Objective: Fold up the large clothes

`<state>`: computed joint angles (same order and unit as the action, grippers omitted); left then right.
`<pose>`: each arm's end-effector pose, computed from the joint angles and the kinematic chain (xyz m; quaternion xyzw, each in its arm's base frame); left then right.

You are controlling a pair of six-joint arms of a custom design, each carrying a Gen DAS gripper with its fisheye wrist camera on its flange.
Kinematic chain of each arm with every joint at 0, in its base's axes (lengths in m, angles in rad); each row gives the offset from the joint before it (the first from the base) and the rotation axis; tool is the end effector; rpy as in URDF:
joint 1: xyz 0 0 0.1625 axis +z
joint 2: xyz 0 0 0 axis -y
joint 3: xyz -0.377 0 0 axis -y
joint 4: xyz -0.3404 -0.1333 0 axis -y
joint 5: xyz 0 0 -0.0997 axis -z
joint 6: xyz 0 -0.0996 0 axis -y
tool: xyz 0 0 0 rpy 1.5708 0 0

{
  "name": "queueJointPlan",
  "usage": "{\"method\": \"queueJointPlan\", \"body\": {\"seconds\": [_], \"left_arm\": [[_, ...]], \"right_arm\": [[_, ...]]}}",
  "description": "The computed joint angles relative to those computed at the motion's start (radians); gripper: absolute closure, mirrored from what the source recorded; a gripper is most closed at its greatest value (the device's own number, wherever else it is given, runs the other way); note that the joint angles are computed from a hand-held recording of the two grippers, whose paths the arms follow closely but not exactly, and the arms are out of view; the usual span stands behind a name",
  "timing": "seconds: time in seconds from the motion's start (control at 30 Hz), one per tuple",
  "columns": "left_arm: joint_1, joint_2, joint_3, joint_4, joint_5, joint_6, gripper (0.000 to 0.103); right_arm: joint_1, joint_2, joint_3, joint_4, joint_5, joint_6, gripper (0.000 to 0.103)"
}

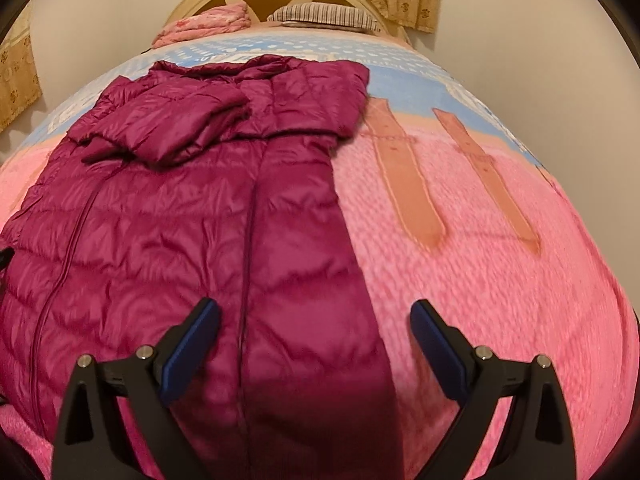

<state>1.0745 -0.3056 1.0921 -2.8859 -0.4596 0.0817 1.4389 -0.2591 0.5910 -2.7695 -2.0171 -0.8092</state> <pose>-0.1416 -0.7289 0.0471 0.1016 0.8253 -0.3220 0.4526 -0.0182 -0.8240 0.1660 0.2064 -0.8656 0.2740 0.3647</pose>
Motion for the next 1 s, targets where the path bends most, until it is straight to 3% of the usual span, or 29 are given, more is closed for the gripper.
{"method": "queueJointPlan", "body": {"seconds": [0.13,0.37,0.63,0.7,0.83,0.93,1.0], "left_arm": [[-0.012,-0.033,0.086,-0.040,-0.006,-0.013,0.017],[-0.025,-0.049,0.173,-0.133,0.007,0.004,0.017],[-0.028,-0.088,0.239,-0.124,-0.028,-0.033,0.017],[-0.030,-0.095,0.251,-0.117,-0.039,-0.036,0.021],[-0.042,-0.098,0.272,-0.144,-0.038,-0.008,0.056],[-0.052,-0.090,0.279,-0.194,0.002,0.032,0.085],[-0.056,-0.091,0.286,-0.232,0.004,0.064,0.092]], "right_arm": [[-0.007,-0.074,0.156,-0.086,0.007,0.002,0.006],[-0.024,-0.167,0.362,-0.204,0.030,-0.001,0.016],[-0.040,-0.233,0.492,-0.238,0.079,0.012,0.036],[-0.039,-0.242,0.510,-0.238,0.085,0.013,0.043],[-0.038,-0.264,0.542,-0.209,0.114,0.010,0.073],[-0.039,-0.279,0.567,-0.207,0.139,0.006,0.085],[-0.041,-0.284,0.586,-0.231,0.151,-0.002,0.087]]}}
